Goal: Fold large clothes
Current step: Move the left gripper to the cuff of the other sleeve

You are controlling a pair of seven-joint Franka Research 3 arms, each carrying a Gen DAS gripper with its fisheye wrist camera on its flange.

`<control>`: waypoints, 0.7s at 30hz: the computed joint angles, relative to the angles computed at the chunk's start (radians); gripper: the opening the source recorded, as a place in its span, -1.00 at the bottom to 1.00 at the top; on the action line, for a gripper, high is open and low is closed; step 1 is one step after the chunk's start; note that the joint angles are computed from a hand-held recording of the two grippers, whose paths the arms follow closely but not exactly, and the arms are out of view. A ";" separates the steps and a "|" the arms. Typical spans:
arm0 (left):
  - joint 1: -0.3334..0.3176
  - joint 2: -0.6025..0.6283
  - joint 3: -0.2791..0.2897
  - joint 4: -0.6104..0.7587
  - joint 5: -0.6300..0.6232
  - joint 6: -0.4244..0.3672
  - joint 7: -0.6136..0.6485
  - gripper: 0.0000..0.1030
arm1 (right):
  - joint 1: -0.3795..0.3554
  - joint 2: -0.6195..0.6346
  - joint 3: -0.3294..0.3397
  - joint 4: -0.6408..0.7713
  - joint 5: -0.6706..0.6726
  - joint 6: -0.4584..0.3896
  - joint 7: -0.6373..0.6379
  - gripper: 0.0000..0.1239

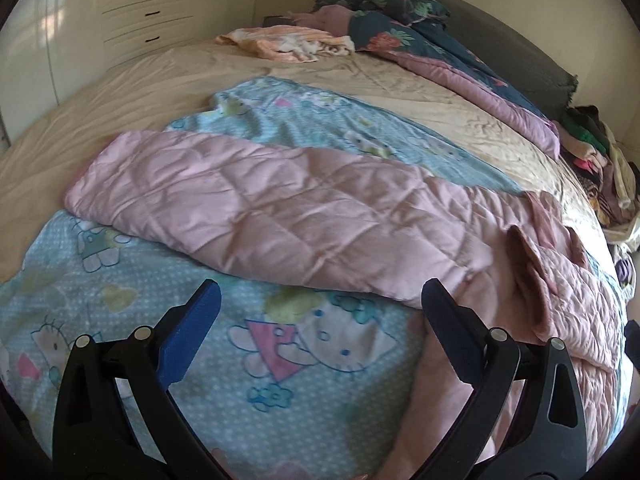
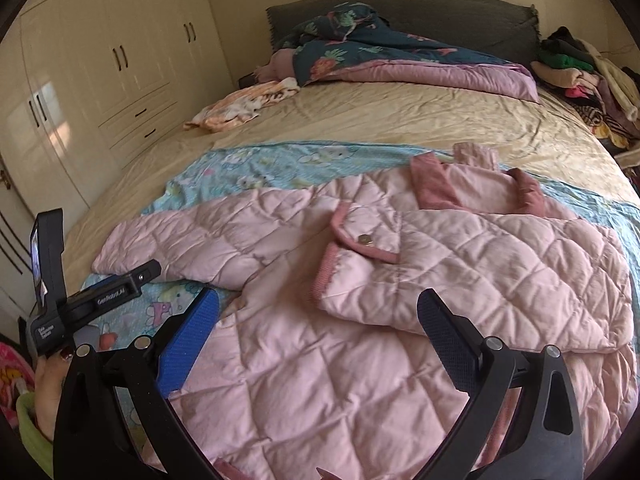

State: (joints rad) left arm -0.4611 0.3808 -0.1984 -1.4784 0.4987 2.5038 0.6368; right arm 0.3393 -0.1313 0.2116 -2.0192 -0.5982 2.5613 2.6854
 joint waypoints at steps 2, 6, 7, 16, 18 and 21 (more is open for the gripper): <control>0.007 -0.003 0.005 -0.007 -0.005 0.000 -0.009 0.82 | 0.005 0.019 0.001 0.017 0.003 -0.001 -0.008 0.60; 0.026 -0.009 0.016 -0.031 -0.008 0.003 -0.040 0.82 | 0.024 0.055 -0.006 0.048 0.003 -0.007 -0.018 0.60; 0.031 -0.010 0.018 -0.035 -0.009 0.005 -0.046 0.82 | 0.030 0.063 -0.009 0.054 0.002 -0.007 -0.019 0.60; 0.084 0.000 0.017 -0.069 -0.065 0.039 -0.064 0.82 | 0.072 0.122 -0.043 0.105 0.022 -0.015 -0.041 0.60; 0.095 0.008 0.017 -0.069 -0.084 0.040 -0.067 0.82 | 0.080 0.132 -0.049 0.114 0.026 -0.010 -0.044 0.60; 0.121 0.018 0.010 -0.077 -0.125 0.077 -0.065 0.82 | 0.090 0.146 -0.058 0.125 0.034 -0.003 -0.052 0.60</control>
